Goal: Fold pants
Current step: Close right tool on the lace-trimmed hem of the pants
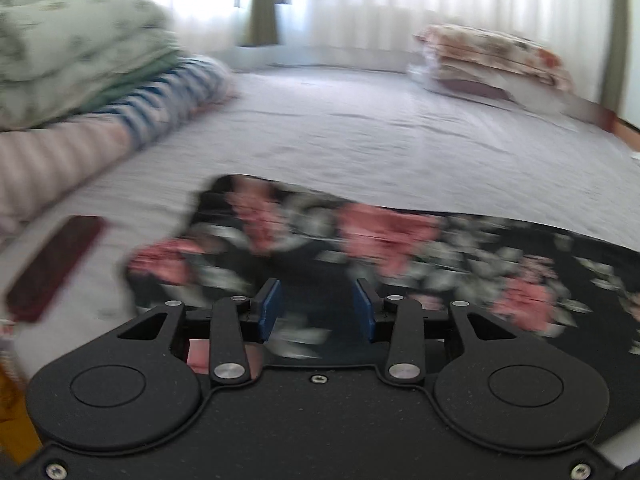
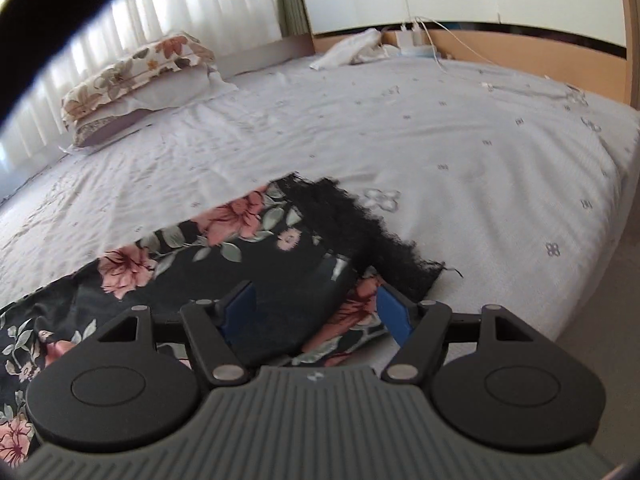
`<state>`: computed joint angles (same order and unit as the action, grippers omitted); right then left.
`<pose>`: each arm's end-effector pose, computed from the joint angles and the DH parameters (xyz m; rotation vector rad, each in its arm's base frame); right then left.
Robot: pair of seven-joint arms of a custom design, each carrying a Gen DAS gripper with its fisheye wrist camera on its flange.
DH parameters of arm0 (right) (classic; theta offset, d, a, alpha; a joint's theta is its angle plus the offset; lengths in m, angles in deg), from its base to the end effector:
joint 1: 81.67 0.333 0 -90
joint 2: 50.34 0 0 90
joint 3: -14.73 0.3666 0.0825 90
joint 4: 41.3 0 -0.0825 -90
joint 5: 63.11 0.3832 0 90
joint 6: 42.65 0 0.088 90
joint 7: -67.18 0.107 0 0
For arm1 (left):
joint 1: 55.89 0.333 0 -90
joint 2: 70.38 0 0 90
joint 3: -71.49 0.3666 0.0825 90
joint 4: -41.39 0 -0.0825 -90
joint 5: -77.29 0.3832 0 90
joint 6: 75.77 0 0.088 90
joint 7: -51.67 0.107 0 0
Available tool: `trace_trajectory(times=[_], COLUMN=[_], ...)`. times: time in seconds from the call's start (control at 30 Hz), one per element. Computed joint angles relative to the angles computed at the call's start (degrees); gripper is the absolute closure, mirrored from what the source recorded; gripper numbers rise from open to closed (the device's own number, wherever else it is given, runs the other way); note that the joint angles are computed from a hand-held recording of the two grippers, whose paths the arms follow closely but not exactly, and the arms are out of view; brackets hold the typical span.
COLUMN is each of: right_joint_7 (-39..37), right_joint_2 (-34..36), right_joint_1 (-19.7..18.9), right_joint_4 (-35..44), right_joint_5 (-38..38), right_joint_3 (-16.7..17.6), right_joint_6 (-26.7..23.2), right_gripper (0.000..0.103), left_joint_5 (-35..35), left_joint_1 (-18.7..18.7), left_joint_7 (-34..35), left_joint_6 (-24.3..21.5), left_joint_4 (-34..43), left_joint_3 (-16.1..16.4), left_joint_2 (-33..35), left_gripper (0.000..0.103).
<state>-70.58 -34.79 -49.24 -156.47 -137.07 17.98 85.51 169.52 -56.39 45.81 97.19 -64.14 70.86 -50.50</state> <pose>0.5208 0.3362 0.3819 -0.8993 2.2108 -0.9835 0.6545 -0.0863 0.4251 -1.7099 1.5319 -0.7832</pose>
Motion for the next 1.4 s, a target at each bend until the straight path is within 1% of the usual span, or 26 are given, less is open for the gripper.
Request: trace_trajectory(times=[0.07, 0.1, 0.23, 0.27, 0.3, 0.37, 0.47, 0.53, 0.63, 0.73, 0.77, 0.8, 0.83, 0.87, 0.9, 0.93, 0.97, 1.0, 1.07, 1.1, 1.13, 1.2, 1.3, 1.33, 1.37, 1.4], right_joint_7=[0.6, 1.1, -2.1, -3.5, -4.5, -4.7, -4.9, -6.1, -8.3, -9.5, -11.7, -16.5, -17.3, -19.1, -19.4, -18.7, -16.0, -15.6, -16.4, -15.8, -13.6, -6.0, 5.2, 10.1, 11.0, 12.1], right_joint_2=[0.2, 0.4, 2.1, 2.7, 3.2, 3.8, 4.6, 5.5, 6.9, 7.5, 7.5, 7.3, 7.3, 7.0, 6.1, 6.0, 5.0, 4.3, 4.4, 4.3, 3.7, 1.6, -0.5, -1.7, -1.7, -1.8], right_joint_1=[0.1, 0.1, 0.5, 0.6, 0.8, 0.9, 1.2, 1.4, 1.6, 1.6, 1.5, 1.4, 1.8, 1.7, 1.8, 1.9, 2.4, 2.6, 3.7, 4.1, 4.4, 4.4, 4.3, 4.7, 3.4, 2.6], right_joint_4=[0.7, 1.1, 4.1, 5.1, 5.9, 6.7, 7.9, 9.1, 10.6, 10.5, 10.2, 9.1, 9.2, 8.5, 6.4, 6.4, 4.8, 4.1, 5.0, 5.2, 4.4, 1.4, -2.4, -4.1, -4.3, -4.4], right_joint_5=[-1.7, -2.6, -3.8, -3.5, -3.3, -3.9, -6.2, -7.8, -10.1, -12.5, -10.8, -5.8, -4.8, -1.7, 2.4, 2.5, 1.7, 3.4, 7.6, 8.8, 8.6, 5.8, -1.1, -6.0, -7.0, -8.2], right_joint_3=[-0.1, -0.1, -0.1, -0.2, -0.3, -0.7, -1.3, -1.6, -2.0, -2.5, -2.5, -2.2, -2.5, -2.5, -3.1, -3.0, -3.6, -3.4, -2.8, -2.5, -2.4, -2.1, -0.9, -1.5, -0.1, 0.3], right_joint_6=[1.1, 1.9, 3.0, 3.1, 3.5, 5.5, 9.2, 11.8, 16.1, 20.0, 19.5, 16.0, 15.8, 13.7, 10.0, 9.4, 8.1, 5.2, -4.2, -7.6, -9.1, -8.2, -6.8, -4.1, -4.3, -2.7], right_gripper=[0.023, 0.023, 0.023, 0.023, 0.023, 0.023, 0.023, 0.023, 0.023, 0.022, 0.022, 0.022, 0.022, 0.022, 0.022, 0.022, 0.022, 0.022, 0.022, 0.022, 0.022, 0.022, 0.022, 0.022, 0.023, 0.024], left_joint_5=[-1.1, -4.5, -25.1, -27.4, -26.5, -27.4, -22.6, -18.7, -11.3, -9.5, -9.7, -9.1, -8.9, -10.2, -11.9, -13.6, -15.1, -16.6, -18.2, -18.1, -17.9, -17.0, -15.9, -15.4, -15.0, -14.3], left_joint_1=[0.3, 0.7, 0.9, 2.0, 1.6, 1.2, -2.0, -4.2, -5.6, -4.9, -4.9, -5.1, -5.3, -5.3, -5.1, -5.1, -5.1, -5.1, -5.4, -5.5, -5.7, -6.0, -6.1, -6.2, -6.2, -6.4], left_joint_7=[-0.1, 2.8, 20.4, 20.3, 16.7, 16.4, 13.3, 11.0, 6.2, 6.4, 7.2, 7.3, 7.5, 8.9, 10.4, 11.6, 12.6, 13.7, 14.6, 14.5, 14.3, 14.1, 14.7, 14.7, 15.0, 15.1], left_joint_6=[-3.0, -4.6, -14.4, -13.1, -10.2, -7.1, -3.5, -2.2, 0.5, 2.3, 2.0, 1.3, 0.2, -1.3, -2.7, -4.3, -5.7, -6.8, -7.8, -7.6, -7.5, -6.7, -4.7, -3.7, -2.6, -1.7], left_joint_4=[-0.2, -0.2, 0.4, 0.3, -0.5, -1.4, -2.2, -2.1, -1.8, -0.8, -0.6, -0.2, 0.0, -0.1, -0.2, -0.3, -0.3, -0.5, -0.9, -1.2, -1.4, -1.7, -1.4, -1.3, -0.9, -0.6], left_joint_3=[0.8, 0.9, 1.0, 0.8, 2.3, 3.6, 7.3, 8.6, 8.6, 6.1, 5.5, 5.2, 5.0, 4.4, 4.0, 3.8, 3.8, 3.7, 4.0, 4.2, 4.3, 4.4, 4.1, 4.1, 4.0, 4.0], left_joint_2=[0.0, 0.3, 2.9, 3.3, 3.0, 2.3, 1.2, 0.6, -0.2, 0.0, 0.1, 0.3, 0.4, 0.4, 0.6, 0.7, 0.8, 0.9, 0.7, 0.4, 0.2, -0.2, -0.2, -0.1, 0.2, 0.4], left_gripper=[0.065, 0.065, 0.062, 0.062, 0.063, 0.065, 0.064, 0.063, 0.061, 0.058, 0.057, 0.057, 0.056, 0.056, 0.056, 0.056, 0.056, 0.056, 0.056, 0.056, 0.056, 0.055, 0.052, 0.05, 0.049, 0.048])
